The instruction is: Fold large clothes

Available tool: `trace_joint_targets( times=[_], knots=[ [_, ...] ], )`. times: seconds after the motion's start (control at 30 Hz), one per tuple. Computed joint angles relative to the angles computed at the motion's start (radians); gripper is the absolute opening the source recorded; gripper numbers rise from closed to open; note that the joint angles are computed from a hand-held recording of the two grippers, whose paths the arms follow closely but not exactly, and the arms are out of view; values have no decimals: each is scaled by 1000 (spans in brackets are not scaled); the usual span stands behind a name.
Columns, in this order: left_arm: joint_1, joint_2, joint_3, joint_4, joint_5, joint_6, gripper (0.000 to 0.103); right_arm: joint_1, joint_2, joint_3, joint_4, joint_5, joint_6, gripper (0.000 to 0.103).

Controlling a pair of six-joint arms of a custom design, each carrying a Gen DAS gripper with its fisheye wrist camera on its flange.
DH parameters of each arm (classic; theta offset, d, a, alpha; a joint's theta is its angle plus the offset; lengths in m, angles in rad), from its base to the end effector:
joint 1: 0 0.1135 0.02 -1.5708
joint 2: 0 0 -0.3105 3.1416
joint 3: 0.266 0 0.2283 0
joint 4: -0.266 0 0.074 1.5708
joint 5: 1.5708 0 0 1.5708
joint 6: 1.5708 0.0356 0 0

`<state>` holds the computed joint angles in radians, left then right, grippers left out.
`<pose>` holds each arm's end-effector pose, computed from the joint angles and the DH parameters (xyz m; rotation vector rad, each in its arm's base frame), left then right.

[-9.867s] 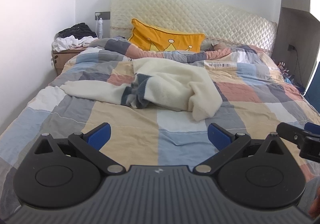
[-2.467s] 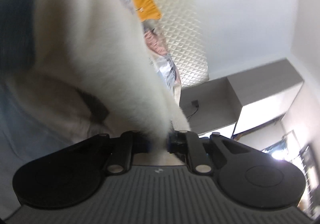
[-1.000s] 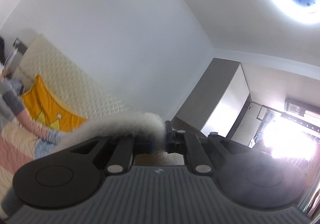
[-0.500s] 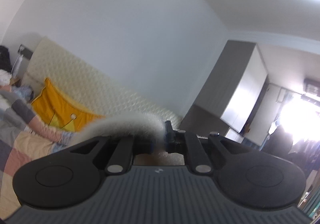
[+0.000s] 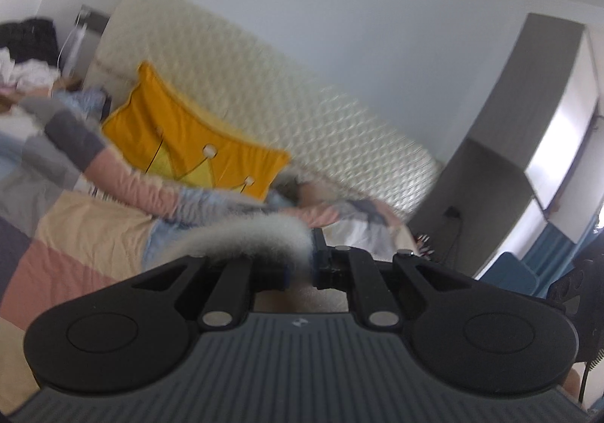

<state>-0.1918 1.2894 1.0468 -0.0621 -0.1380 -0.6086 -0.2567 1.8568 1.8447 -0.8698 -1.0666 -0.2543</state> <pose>0.2623 -0.0459 0.3844 -0.4852 1.8309 -0.4204 0.3818 -0.0680 0.3983 -0.4313 2.0489 0.9843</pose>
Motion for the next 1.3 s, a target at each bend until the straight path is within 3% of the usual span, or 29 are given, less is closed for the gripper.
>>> trace_joint_targets(
  times=[0.1,0.2,0.3,0.5,0.63,0.7,0.8,0.83,0.87,0.9,1.03,1.3],
  knots=[
    [130,221,-80,243,116,25,12,70,76,-102,209,85,87,29],
    [213,480,-59,418,184,59,12,116,149,-179,374,141,155,29],
    [259,652,-25,512,217,117,12,144,207,-244,508,165,210,30],
    [306,840,58,515,256,159,12,212,360,-234,637,243,222,31],
    [308,911,81,507,255,175,14,241,422,-216,660,308,221,31],
    [311,918,83,470,272,188,15,255,440,-221,675,345,211,31],
    [327,916,66,476,303,190,28,264,420,-269,713,360,186,40],
    [333,896,49,476,326,191,43,268,404,-291,729,367,171,45],
    [337,874,38,463,343,196,59,270,391,-307,735,368,164,57],
    [341,855,24,464,350,204,62,269,375,-320,733,362,163,67],
    [336,714,-73,441,362,237,64,250,300,-370,692,299,162,70],
    [224,357,-301,347,256,275,64,169,30,-585,612,239,42,70]
  ],
)
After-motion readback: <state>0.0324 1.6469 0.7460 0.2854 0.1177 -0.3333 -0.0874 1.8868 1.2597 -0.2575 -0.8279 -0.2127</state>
